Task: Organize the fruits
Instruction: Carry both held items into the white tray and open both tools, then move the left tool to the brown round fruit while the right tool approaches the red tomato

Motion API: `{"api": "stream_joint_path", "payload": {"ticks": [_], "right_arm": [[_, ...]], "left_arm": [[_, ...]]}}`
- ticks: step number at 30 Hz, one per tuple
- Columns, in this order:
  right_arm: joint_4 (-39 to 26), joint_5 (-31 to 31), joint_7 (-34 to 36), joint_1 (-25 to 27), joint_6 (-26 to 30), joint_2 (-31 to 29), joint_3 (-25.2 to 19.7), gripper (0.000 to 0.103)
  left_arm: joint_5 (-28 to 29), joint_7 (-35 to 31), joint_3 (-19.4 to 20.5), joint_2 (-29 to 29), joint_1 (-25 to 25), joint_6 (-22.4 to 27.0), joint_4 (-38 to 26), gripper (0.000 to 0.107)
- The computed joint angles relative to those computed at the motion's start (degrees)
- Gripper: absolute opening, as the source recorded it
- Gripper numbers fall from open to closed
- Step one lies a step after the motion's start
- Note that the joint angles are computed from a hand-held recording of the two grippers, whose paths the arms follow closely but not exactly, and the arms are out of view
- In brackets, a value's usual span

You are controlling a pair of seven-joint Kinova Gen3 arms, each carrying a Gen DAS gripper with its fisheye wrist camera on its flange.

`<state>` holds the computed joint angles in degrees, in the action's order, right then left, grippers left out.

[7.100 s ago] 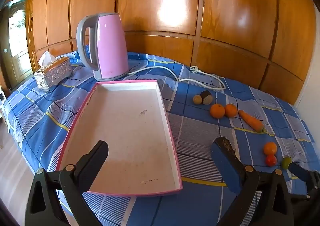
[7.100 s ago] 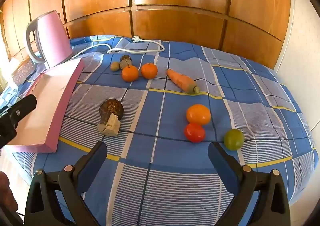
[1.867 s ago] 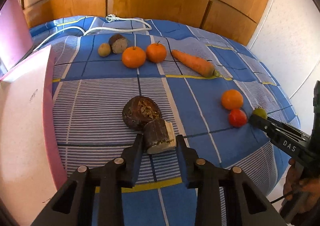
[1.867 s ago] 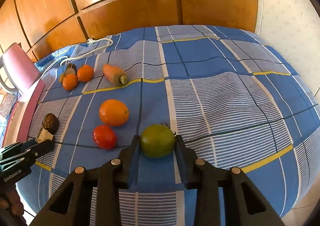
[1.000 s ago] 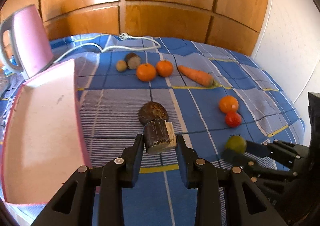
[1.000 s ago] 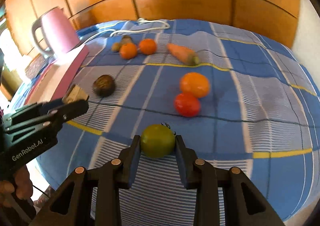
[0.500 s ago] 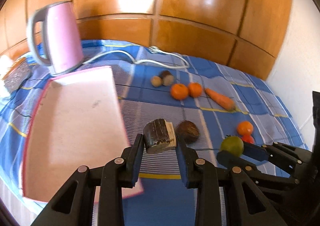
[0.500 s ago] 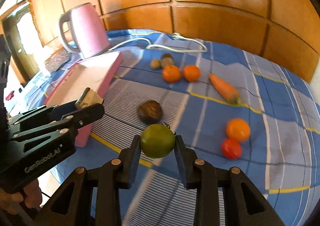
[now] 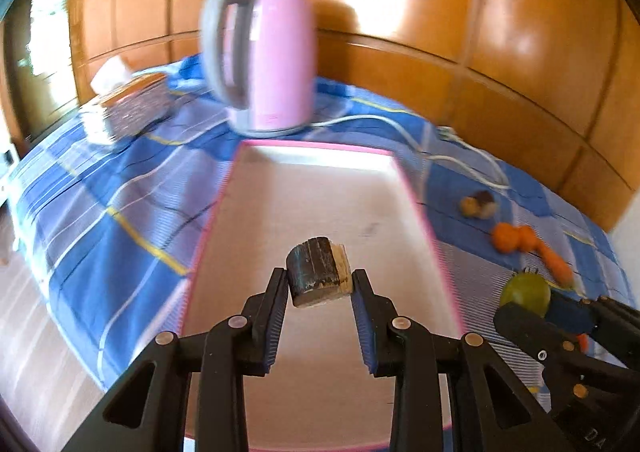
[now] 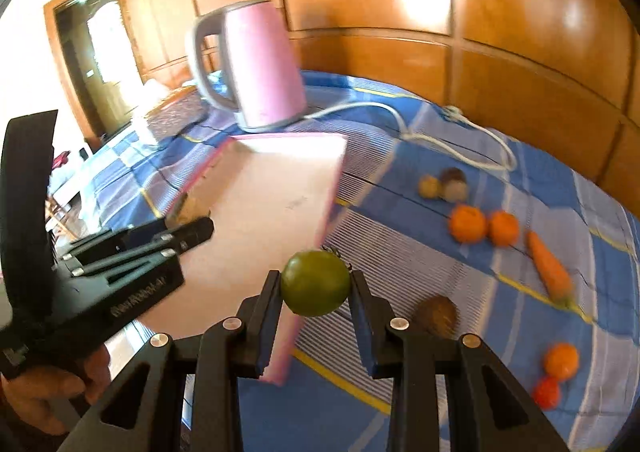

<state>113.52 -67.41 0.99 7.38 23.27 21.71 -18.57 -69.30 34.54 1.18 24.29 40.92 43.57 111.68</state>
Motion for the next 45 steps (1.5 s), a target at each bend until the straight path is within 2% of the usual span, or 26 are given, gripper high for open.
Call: {"api": "stream_joint_path", "payload": {"ticks": [4,7,9,12,17,24,28,38,45], "right_arm": [[-1.37,2.10,-3.94,-4.65,-3.61,1.36,-0.91,0.034],[-1.82,4.18,-6.62,-6.40,-7.48,2.32,-2.86,0.035],[-1.80,5.84,-8.60,-6.97,-9.34,2.50,-3.80,0.037],[-0.28,5.00,-7.16,-3.42,-14.60,2.48,-9.94,0.040],[1.53,6.24,-7.81,2.63,-19.05,2.39,-17.51,0.040],[4.45,10.01,-12.35,10.20,-25.15,2.29,-26.12,0.040],[5.85,13.23,-15.91,13.53,-28.17,2.34,-29.52,0.040],[8.34,21.89,-24.92,18.31,-32.55,1.93,-33.14,0.040],[10.96,29.53,-31.99,23.69,-36.09,1.64,-37.21,0.040]], "left_arm": [[0.21,2.32,-0.32,-0.24,-0.12,0.02,1.75,0.038],[0.17,4.21,-0.18,-0.35,0.25,1.10,2.49,0.048],[-0.44,6.28,-0.29,-0.86,0.37,1.34,3.37,0.050],[-0.69,6.67,0.57,-1.01,0.04,2.26,3.46,0.050],[-1.48,7.25,1.66,-1.07,0.19,2.62,3.47,0.050],[-2.35,6.35,2.51,-0.77,1.37,3.53,2.07,0.050],[-2.37,5.16,2.86,-0.51,1.96,4.11,1.21,0.050],[-2.56,1.97,3.10,0.24,3.61,4.05,-0.86,0.050],[-3.06,-0.19,3.00,0.86,4.78,3.47,-2.36,0.050]]}}
